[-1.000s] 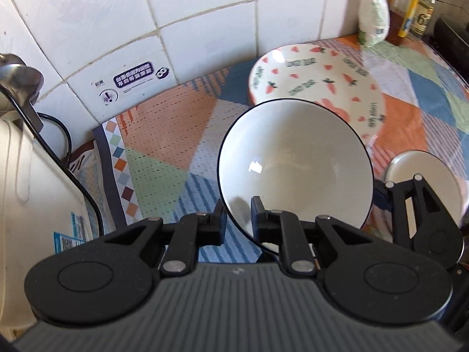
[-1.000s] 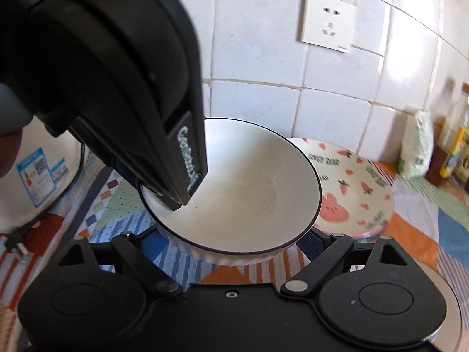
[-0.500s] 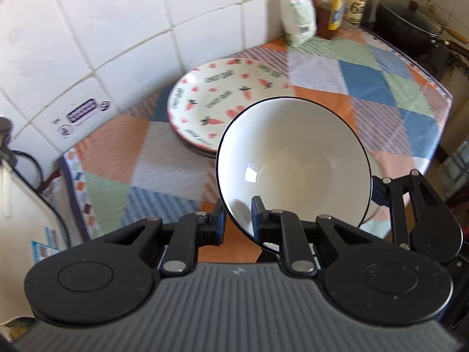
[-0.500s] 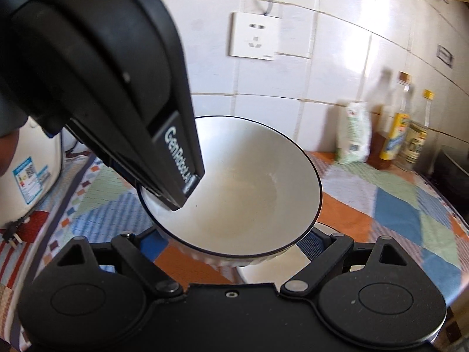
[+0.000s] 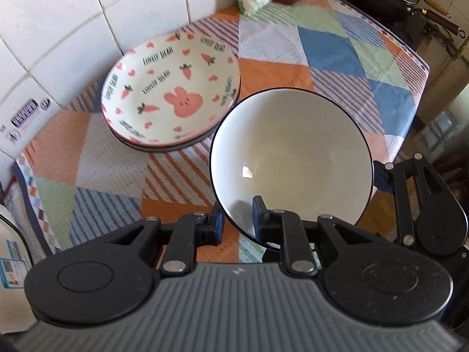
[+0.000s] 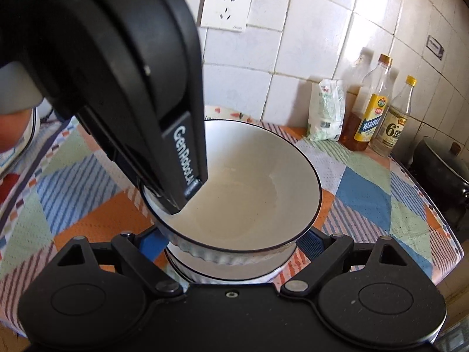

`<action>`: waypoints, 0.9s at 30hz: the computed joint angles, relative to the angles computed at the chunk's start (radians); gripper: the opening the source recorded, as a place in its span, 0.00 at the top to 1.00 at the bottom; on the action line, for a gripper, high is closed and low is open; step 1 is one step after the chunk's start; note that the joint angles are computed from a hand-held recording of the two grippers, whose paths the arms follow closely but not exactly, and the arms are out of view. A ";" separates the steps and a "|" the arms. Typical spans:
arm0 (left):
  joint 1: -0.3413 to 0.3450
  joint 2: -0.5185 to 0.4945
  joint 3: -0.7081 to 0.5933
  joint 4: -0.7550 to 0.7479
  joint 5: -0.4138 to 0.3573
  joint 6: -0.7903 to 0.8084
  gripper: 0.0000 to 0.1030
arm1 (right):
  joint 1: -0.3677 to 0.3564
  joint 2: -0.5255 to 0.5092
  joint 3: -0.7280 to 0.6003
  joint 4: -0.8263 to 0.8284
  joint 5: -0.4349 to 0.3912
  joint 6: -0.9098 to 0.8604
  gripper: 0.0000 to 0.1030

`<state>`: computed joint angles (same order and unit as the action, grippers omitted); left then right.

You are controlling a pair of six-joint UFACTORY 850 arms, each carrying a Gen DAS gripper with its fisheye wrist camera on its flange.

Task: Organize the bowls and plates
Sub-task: 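Carry the white bowl with the left gripper toward the nested bowls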

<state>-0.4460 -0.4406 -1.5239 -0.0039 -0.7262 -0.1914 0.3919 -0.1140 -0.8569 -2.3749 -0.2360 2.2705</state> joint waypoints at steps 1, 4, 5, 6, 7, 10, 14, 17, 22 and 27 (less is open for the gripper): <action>0.005 -0.007 -0.008 -0.022 -0.010 0.012 0.83 | -0.006 -0.001 -0.002 -0.010 0.013 0.000 0.09; 0.009 -0.030 -0.032 -0.045 -0.036 0.036 0.83 | -0.022 0.000 -0.016 0.044 0.065 -0.065 0.09; 0.009 -0.037 -0.041 -0.046 -0.044 0.040 0.83 | -0.026 -0.001 -0.022 0.071 0.080 -0.091 0.09; 0.007 -0.044 -0.049 -0.044 -0.050 0.043 0.83 | -0.029 -0.003 -0.026 0.088 0.090 -0.108 0.08; 0.006 -0.050 -0.057 -0.039 -0.053 0.041 0.83 | -0.033 -0.005 -0.031 0.082 0.098 -0.100 0.08; 0.008 -0.062 -0.066 -0.037 -0.047 0.029 0.82 | -0.043 -0.013 -0.040 0.049 0.115 -0.065 0.07; 0.010 -0.057 -0.046 -0.044 -0.022 0.009 0.82 | -0.042 -0.018 -0.037 0.048 0.107 -0.068 0.06; -0.003 -0.052 -0.030 0.008 -0.012 -0.016 0.81 | -0.029 -0.017 -0.033 0.132 0.097 -0.168 0.02; 0.002 -0.050 -0.003 0.002 0.014 -0.024 0.80 | -0.011 -0.024 -0.020 0.143 0.055 -0.217 0.00; 0.010 -0.044 0.001 -0.039 0.018 -0.015 0.80 | -0.026 -0.010 -0.016 0.089 0.083 -0.157 0.01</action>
